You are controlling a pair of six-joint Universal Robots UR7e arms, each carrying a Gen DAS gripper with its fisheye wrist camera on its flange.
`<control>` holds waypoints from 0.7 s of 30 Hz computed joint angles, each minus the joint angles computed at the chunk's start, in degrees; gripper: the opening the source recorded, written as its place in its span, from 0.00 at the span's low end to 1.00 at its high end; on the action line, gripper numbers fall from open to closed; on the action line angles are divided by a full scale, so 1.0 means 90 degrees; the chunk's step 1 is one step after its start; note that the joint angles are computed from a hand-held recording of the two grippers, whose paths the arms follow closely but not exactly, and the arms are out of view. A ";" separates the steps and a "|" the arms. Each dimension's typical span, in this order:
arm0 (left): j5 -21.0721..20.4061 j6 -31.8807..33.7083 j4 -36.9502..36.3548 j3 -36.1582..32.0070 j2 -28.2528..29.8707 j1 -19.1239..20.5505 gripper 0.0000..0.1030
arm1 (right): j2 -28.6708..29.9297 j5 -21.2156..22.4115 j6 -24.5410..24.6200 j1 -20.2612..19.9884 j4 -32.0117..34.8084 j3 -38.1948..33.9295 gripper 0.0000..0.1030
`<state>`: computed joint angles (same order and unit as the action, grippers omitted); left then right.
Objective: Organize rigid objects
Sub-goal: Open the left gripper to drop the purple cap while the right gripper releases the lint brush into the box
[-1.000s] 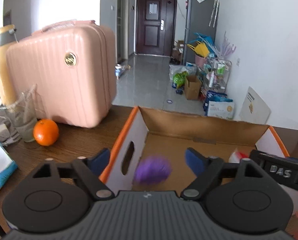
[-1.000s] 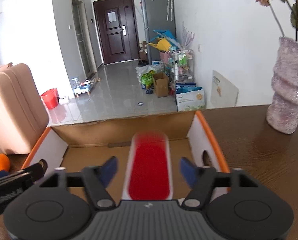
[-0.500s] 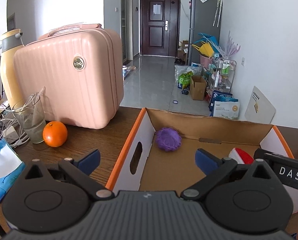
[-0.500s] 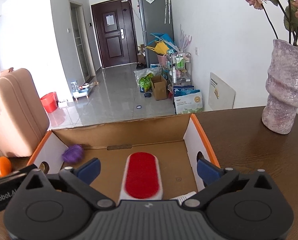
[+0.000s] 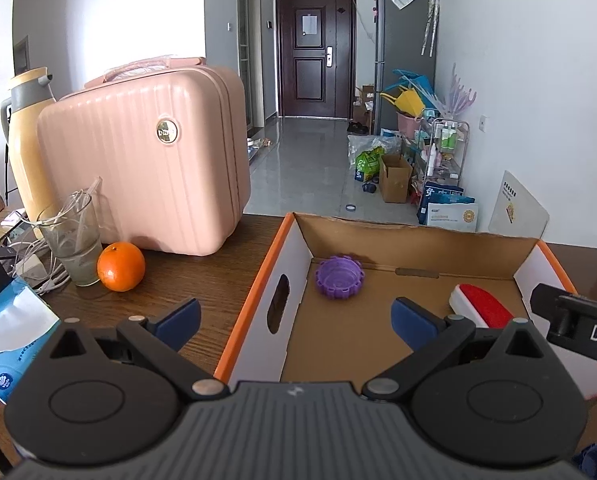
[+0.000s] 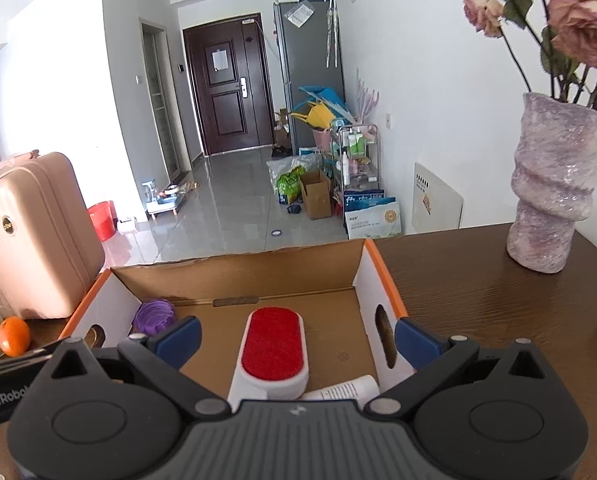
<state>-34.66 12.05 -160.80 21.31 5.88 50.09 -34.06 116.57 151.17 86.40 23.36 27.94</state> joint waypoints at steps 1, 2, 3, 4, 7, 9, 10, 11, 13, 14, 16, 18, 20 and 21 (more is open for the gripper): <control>-0.0005 0.0017 -0.0105 0.0201 -0.0093 -0.0011 1.00 | -0.0138 -0.0030 -0.0017 -0.0001 -0.0133 0.0249 1.00; -0.0011 0.0029 -0.0203 0.0397 -0.0185 -0.0023 1.00 | -0.0249 -0.0053 -0.0025 -0.0004 -0.0248 0.0454 1.00; -0.0009 0.0042 -0.0301 0.0573 -0.0264 -0.0034 1.00 | -0.0394 -0.0088 -0.0032 -0.0007 -0.0400 0.0719 1.00; 0.0009 0.0062 -0.0405 0.0724 -0.0326 -0.0046 1.00 | -0.0509 -0.0114 -0.0041 -0.0005 -0.0524 0.0933 1.00; 0.0028 0.0051 -0.0622 0.1165 -0.0524 -0.0068 1.00 | -0.0857 -0.0202 -0.0128 -0.0013 -0.0903 0.1570 1.00; 0.0028 0.0043 -0.0811 0.1502 -0.0682 -0.0086 1.00 | -0.1002 -0.0167 -0.0204 0.0000 -0.1049 0.1844 1.00; 0.0019 0.0048 -0.0931 0.1682 -0.0762 -0.0095 1.00 | -0.1061 -0.0187 -0.0225 -0.0005 -0.1086 0.1938 1.00; -0.0002 0.0058 -0.1041 0.1848 -0.0840 -0.0103 1.00 | -0.1143 -0.0202 -0.0241 -0.0005 -0.1163 0.2100 1.00; -0.0013 0.0099 -0.1276 0.2179 -0.0986 -0.0130 1.00 | -0.1309 -0.0228 -0.0256 -0.0012 -0.1309 0.2400 1.00; -0.0026 0.0121 -0.1419 0.2371 -0.1071 -0.0145 1.00 | -0.1398 -0.0252 -0.0262 -0.0018 -0.1386 0.2556 1.00; -0.0069 0.0124 -0.1619 0.2691 -0.1222 -0.0171 1.00 | -0.1585 -0.0317 -0.0281 -0.0018 -0.1553 0.2891 1.00; -0.0105 0.0107 -0.1816 0.3041 -0.1384 -0.0210 1.00 | -0.1778 -0.0363 -0.0326 -0.0010 -0.1778 0.3242 1.00; -0.0182 0.0111 -0.2044 0.3397 -0.1549 -0.0245 1.00 | -0.1999 -0.0445 -0.0396 -0.0011 -0.2043 0.3639 1.00; -0.0197 0.0120 -0.2156 0.3564 -0.1623 -0.0267 1.00 | -0.2123 -0.0501 -0.0424 -0.0017 -0.2184 0.3856 1.00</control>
